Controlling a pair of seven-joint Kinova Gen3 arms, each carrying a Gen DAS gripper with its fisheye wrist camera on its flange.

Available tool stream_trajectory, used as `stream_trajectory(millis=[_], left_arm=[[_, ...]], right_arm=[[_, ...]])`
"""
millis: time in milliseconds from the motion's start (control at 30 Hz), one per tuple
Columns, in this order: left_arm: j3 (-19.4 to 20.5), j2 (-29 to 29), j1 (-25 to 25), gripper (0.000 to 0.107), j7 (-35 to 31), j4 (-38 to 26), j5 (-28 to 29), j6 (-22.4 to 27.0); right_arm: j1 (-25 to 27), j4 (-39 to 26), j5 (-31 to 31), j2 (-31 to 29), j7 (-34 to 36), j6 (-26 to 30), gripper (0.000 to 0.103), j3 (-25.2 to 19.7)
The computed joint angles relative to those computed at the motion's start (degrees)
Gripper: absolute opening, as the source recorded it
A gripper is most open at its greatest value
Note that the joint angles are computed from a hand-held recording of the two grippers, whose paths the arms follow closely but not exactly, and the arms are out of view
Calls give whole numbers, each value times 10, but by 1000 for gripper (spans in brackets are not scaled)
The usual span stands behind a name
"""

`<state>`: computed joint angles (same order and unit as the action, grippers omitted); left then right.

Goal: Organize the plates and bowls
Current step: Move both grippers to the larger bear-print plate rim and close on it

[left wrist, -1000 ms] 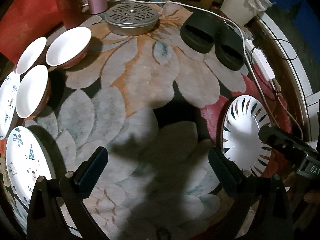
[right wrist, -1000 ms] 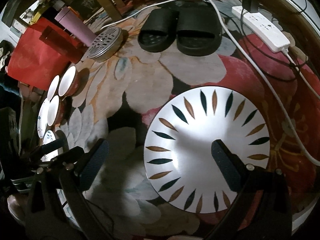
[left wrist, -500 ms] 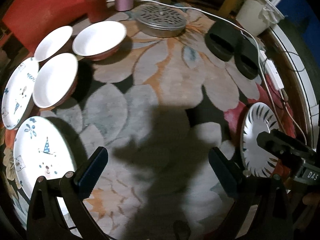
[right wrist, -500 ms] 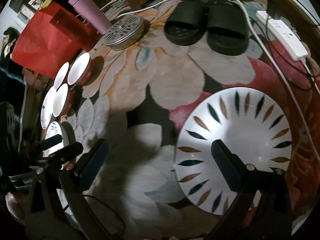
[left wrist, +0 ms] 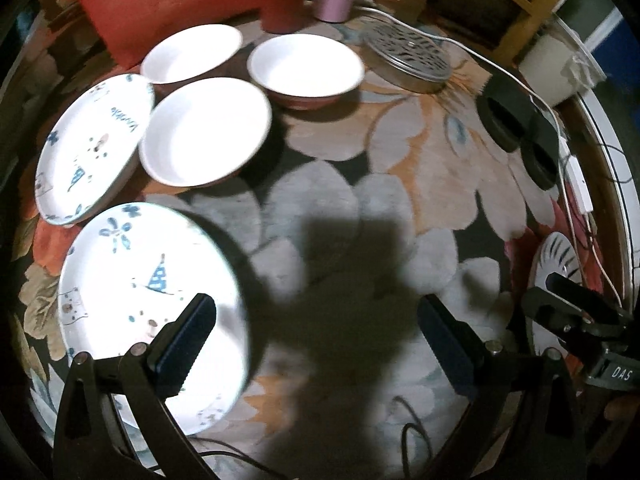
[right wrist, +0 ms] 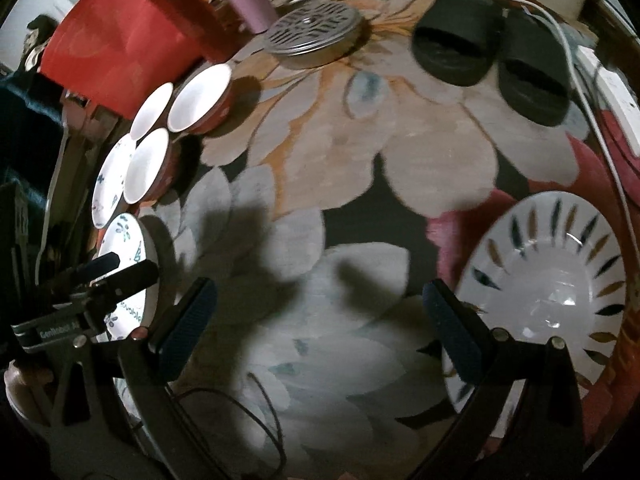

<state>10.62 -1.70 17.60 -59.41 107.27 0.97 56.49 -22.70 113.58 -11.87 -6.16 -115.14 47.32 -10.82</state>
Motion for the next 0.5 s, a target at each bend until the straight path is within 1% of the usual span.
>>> stream_trajectory(millis=[200, 367, 500], left_arm=[[-31, -34, -38, 101, -31, 38, 17, -9], [-62, -65, -85, 101, -66, 77, 26, -19], [-82, -86, -122, 101, -87, 106, 23, -23]], right_arm=[[-27, -24, 12, 36, -12, -14, 103, -22], [-65, -54, 39, 74, -30, -23, 103, -39], [-98, -83, 55, 111, -35, -32, 103, -47]])
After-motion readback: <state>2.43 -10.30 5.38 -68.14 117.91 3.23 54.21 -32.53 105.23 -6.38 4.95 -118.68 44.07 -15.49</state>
